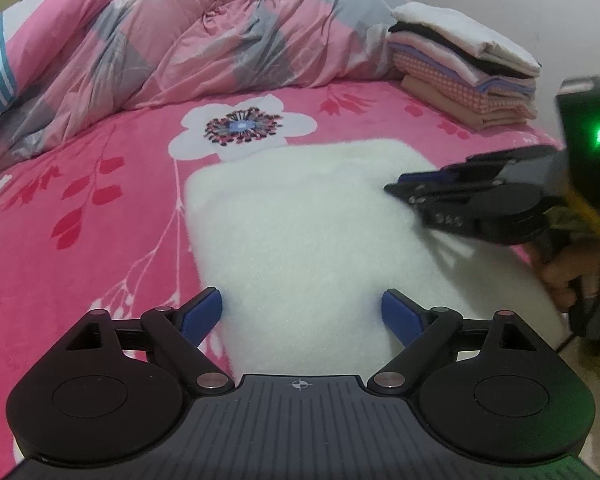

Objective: Fold clothes

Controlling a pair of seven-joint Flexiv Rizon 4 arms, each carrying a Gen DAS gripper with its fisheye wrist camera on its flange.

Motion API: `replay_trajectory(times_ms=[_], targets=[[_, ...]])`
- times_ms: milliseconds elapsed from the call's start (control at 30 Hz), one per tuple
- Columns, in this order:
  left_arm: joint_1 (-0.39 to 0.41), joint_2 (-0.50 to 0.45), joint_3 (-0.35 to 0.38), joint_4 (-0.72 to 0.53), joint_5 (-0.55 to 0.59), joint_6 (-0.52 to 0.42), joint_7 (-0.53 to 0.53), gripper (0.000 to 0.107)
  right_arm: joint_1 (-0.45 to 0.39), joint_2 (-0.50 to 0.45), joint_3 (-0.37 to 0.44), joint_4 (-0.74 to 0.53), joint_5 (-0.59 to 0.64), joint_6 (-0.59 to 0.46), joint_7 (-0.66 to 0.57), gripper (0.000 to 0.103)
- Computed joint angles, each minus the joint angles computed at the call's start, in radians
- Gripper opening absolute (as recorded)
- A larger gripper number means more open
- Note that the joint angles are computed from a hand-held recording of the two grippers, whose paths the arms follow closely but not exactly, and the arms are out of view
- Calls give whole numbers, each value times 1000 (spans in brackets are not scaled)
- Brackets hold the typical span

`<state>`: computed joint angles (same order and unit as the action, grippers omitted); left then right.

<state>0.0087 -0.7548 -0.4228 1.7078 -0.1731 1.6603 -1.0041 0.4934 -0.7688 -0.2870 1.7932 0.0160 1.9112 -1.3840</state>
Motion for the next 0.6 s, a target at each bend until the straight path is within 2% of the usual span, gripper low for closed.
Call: replay_trajectory(times_ms=[100,133,200,267,333,433,600], targets=[[-32,-4,35,-14,27,93,-11,85,-3,7,4,-1,-2,-18,12,15],[-52,-11,57,-34,27,97,-21,85,-5,5,6,1,-4,-9,11,15],[-86,-28,91,-81,21,81,-39,81,-27,11,32,-5,-11,-20,23,15],[-99,-54,96,-133,17,15,-33,77,-57,25,63,-13,-26,-32,37,15],[-139,-70,143,-170,-3,-34,-43,75,-65,28,67,-22,-33,-27,50,16],[-178,-82,188,-188,-7,-23,-54,77,-52,20,43,-41,-25,-6,57,16],[-207,-80,229,-201,-7,-40,-63,77,-78,-36,49,-117,-67,-81,85,16]])
